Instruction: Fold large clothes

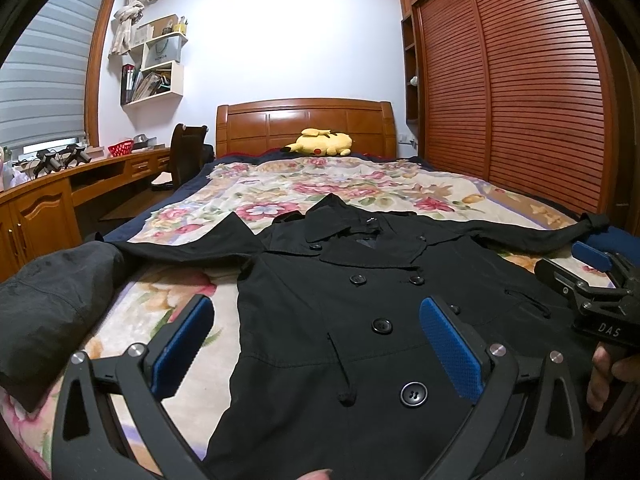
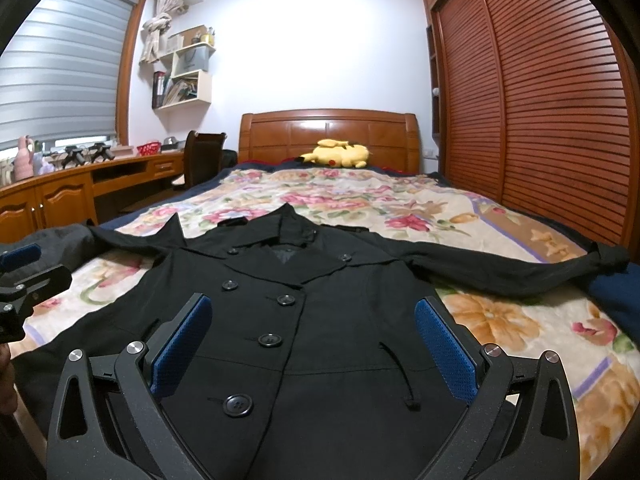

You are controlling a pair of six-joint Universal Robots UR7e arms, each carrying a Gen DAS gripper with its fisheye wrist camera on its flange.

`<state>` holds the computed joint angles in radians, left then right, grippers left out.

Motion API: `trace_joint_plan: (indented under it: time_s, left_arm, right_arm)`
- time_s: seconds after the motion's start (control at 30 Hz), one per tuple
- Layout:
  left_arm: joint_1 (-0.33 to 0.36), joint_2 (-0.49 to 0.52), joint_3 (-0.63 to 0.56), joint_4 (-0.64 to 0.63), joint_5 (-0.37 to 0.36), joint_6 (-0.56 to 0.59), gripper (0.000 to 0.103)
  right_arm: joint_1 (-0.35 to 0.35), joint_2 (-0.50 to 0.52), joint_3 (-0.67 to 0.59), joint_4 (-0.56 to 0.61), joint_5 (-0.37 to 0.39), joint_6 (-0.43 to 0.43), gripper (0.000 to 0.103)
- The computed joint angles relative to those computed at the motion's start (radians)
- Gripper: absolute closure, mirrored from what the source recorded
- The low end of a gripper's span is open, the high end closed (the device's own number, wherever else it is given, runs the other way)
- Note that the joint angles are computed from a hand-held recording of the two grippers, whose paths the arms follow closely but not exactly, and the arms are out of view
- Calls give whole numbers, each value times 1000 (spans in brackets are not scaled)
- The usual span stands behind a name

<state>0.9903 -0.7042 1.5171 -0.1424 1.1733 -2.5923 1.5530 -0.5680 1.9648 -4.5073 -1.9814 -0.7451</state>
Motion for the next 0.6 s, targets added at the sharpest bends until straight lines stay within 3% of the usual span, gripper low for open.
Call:
trace_joint_plan:
  time_s: [0.6]
  left_arm:
    - [-1,-3,4,-8,-1,3,0]
  right_arm:
    - [-4,-1,0,-1,5,2,0]
